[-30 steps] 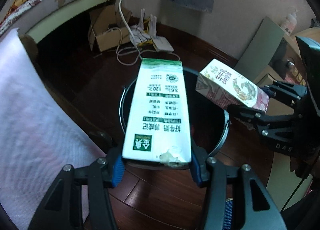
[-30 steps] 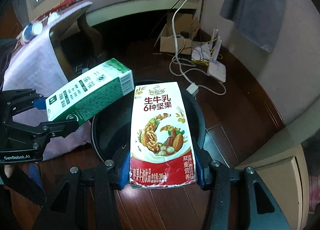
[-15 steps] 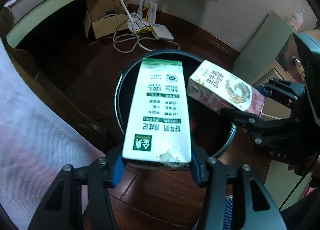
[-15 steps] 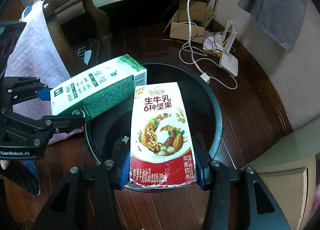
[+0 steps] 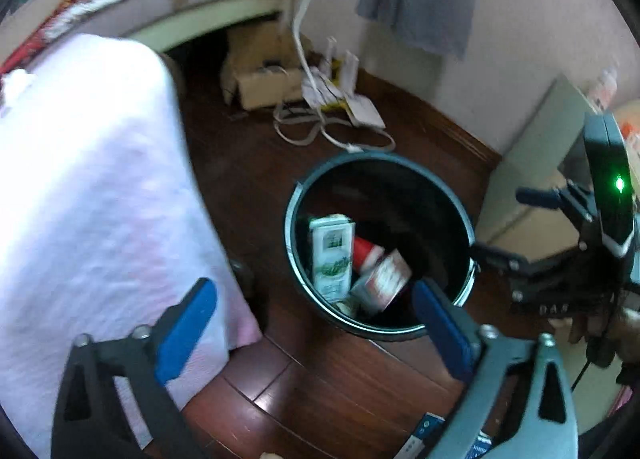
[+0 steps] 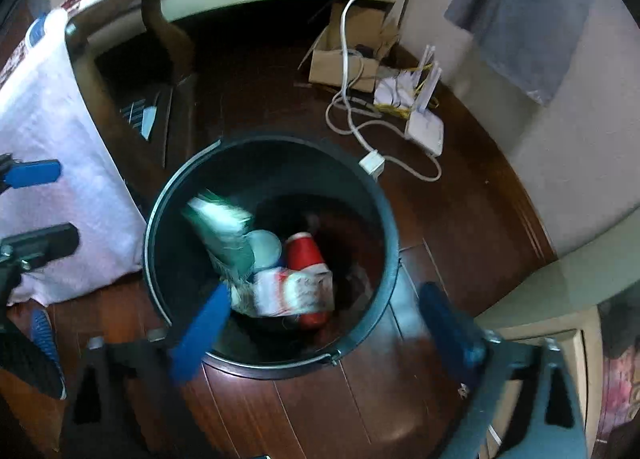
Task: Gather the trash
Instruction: 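Open both tools to drop the cartons into the bin, then move both tools back over the table toward the cup and cloth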
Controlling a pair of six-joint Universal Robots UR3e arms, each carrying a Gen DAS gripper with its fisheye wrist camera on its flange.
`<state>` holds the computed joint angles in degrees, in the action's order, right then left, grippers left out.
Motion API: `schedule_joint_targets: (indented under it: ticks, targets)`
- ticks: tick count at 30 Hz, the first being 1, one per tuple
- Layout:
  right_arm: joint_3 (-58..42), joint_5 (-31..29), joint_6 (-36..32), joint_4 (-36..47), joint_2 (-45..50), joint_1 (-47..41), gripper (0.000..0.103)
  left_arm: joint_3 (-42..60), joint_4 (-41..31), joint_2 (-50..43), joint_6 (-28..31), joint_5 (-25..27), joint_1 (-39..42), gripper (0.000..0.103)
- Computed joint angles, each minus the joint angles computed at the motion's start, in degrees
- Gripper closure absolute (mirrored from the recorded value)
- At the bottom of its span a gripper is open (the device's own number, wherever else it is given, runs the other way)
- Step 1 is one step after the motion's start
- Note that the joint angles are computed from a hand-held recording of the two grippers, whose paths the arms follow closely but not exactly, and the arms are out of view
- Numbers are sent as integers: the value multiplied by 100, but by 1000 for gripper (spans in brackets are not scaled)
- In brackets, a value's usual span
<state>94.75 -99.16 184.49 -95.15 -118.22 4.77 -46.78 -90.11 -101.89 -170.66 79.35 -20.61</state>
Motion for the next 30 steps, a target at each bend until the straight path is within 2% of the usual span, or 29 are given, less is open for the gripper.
schedule_joint_targets:
  ticks: [2,6,8,19,26,30]
  targets:
    - [-282,-77,192,172,76,204,0,65,-40,133,-31,70,33,1]
    - [-934,-446,728,444,301,806,0,343,-207,269,37,88,181,1]
    - [-1239,-446,898,530,411,936,0,457,-311,385,94,73,291,1]
    - [-3708,-1502,2247,1195,1987,2808,0,587,-657,1067,458,-345,1338,1]
    - [-5265,-1859,2525,1407,3097,3506,0,550,-787,1442,681,-578,2145,1]
    - [-6704,-1994,2506,1649,4094,3768,0,590,-1043,1602,938,-966,3003,1]
